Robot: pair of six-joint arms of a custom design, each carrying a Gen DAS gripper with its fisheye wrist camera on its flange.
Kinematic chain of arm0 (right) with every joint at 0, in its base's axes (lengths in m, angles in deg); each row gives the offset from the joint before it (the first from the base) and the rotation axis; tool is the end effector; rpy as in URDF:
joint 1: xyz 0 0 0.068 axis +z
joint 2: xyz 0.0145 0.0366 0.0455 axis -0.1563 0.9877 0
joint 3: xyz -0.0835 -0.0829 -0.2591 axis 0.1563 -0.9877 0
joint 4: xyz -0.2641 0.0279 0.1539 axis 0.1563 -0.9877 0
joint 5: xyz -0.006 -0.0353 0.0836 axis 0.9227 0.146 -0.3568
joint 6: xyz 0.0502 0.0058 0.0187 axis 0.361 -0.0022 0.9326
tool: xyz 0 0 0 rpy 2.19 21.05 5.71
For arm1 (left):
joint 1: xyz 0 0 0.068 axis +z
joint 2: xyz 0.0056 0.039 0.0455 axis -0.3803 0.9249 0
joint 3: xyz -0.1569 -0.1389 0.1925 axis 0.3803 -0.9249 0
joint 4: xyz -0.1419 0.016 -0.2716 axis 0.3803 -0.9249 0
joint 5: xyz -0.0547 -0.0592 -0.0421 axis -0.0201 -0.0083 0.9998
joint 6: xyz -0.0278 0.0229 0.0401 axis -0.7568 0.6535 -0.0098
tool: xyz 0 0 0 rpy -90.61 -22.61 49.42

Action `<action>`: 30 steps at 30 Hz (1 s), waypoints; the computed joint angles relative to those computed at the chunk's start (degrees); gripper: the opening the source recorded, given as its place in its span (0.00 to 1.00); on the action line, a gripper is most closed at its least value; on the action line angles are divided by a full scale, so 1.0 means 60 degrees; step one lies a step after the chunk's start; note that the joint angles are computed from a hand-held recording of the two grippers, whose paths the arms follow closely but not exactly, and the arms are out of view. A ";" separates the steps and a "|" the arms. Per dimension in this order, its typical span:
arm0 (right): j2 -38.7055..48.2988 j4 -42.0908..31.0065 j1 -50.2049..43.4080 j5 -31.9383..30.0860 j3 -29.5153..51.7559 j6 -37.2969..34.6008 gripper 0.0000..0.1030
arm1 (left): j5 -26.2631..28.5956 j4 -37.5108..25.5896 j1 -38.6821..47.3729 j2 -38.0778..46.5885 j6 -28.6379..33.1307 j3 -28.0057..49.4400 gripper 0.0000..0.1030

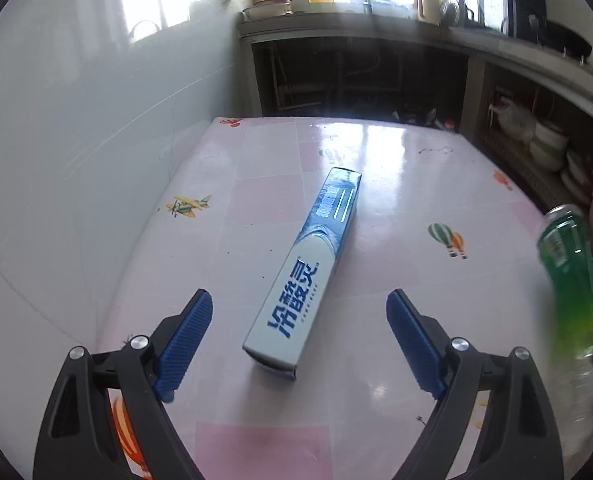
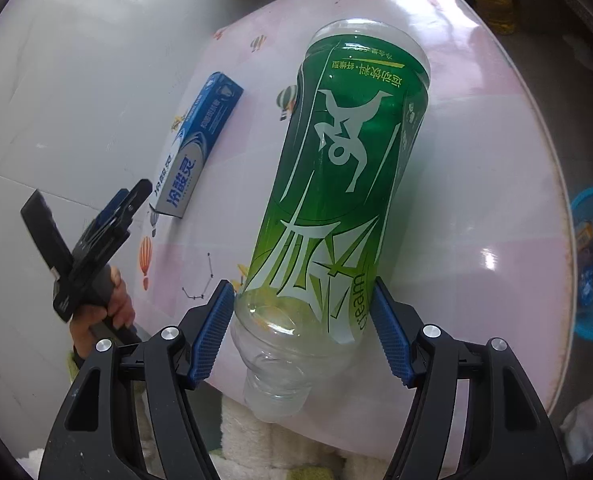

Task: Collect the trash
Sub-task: 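Grasp the green bottle with the right tool while the left tool grasps the blue toothpaste box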

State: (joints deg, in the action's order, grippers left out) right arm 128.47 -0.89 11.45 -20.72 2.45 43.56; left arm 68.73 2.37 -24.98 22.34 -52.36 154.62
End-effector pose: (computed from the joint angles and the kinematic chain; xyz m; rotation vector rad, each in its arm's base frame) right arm 0.1925 0.0830 0.3750 0.3542 2.6890 0.7528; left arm 0.2734 -0.0161 0.3808 0.4283 2.2964 0.0035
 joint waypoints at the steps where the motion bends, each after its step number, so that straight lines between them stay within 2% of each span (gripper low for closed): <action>1: -0.0185 -0.0048 -0.0047 0.0053 -0.0103 -0.0038 0.62 | -0.0336 0.0072 -0.0219 0.0237 0.0162 0.0063 0.73; 2: -0.0392 -0.0188 -0.0161 0.0043 -0.0146 -0.0129 0.62 | -0.0594 0.0057 -0.0377 0.0487 0.0274 0.0165 0.70; 5: -0.0948 -0.0378 -0.0051 0.0461 -0.0318 -0.0094 0.62 | -0.0920 -0.0259 -0.0613 0.1190 0.0453 0.0505 0.52; 8: -0.1293 -0.0647 0.0110 0.0867 -0.0283 -0.0160 0.62 | -0.1388 -0.0013 -0.0701 0.1022 0.0569 0.0232 0.43; 9: -0.1422 -0.0850 0.0149 0.0969 -0.0207 -0.0202 0.62 | -0.1386 0.0008 -0.0680 0.0937 0.0588 0.0176 0.37; 12: -0.1417 -0.0911 0.0050 0.1091 -0.0203 -0.0524 0.62 | -0.1001 -0.0588 -0.0627 0.0687 0.0379 0.0247 0.36; 17: -0.1458 -0.1129 -0.0475 0.0891 -0.0112 -0.1000 0.62 | -0.0857 -0.1532 -0.1032 -0.0556 0.0279 -0.0341 0.35; 21: -0.1218 -0.0941 0.0189 0.1532 -0.0049 -0.0701 0.62 | -0.0030 -0.3164 -0.1329 -0.1459 -0.0273 -0.0336 0.36; 24: -0.1171 -0.0836 0.0242 0.1503 -0.0095 -0.0617 0.62 | 0.0593 -0.4214 -0.1677 -0.1976 -0.0867 -0.0316 0.36; 27: -0.1147 -0.0748 0.0057 0.1329 -0.0134 -0.0640 0.62 | 0.1356 -0.5083 -0.2000 -0.1942 -0.1235 -0.0197 0.38; 30: -0.1261 -0.0718 -0.0050 0.1230 -0.0261 -0.0671 0.62 | 0.1997 -0.5455 -0.2198 -0.1731 -0.1714 -0.0158 0.45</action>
